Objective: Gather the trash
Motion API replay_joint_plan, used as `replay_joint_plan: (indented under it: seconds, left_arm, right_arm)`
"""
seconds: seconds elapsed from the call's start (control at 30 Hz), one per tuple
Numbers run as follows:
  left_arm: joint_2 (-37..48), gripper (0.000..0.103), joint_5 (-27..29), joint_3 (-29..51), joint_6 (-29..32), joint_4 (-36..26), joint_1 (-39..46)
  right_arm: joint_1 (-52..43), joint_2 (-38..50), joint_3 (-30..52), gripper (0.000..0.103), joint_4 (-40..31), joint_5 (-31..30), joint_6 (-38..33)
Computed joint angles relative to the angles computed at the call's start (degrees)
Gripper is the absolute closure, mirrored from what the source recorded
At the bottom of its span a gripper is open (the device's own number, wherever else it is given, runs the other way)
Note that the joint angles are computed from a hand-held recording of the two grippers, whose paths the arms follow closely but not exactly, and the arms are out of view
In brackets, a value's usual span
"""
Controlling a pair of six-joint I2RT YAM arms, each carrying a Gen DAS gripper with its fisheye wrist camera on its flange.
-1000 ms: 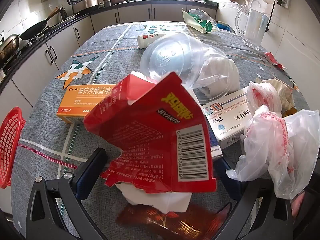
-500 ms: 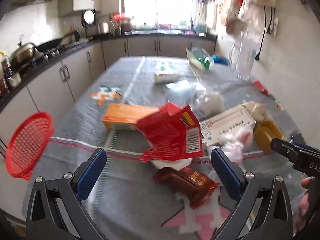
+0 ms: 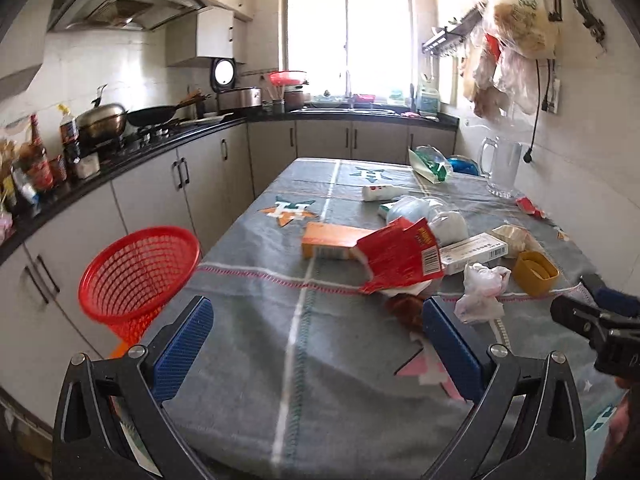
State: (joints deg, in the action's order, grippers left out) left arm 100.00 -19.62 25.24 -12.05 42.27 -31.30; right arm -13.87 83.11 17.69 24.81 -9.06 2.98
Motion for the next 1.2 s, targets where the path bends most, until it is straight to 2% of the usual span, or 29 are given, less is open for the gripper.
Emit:
replay_joint_plan:
  seconds: [0.17, 0.3, 1.2]
  left_arm:
    - [0.1, 0.000, -1.3, -2.9, -0.2, 3.5, 0.5]
    - [0.4, 0.000, -0.4, -3.1, -0.2, 3.5, 1.1]
    - [3.8, 0.000, 0.2, -0.7, 0.4, 2.4, 0.6]
  right_arm:
    - [4.3, -0.6, -1.3, 0.000, 1.2, 2.6, -0.3]
    - [6.3, -0.5, -2.1, 0.000, 2.5, 4.5, -0.6]
    - [6.6, 3.0, -1.8, 0.000, 4.3, 4.8, -0.3]
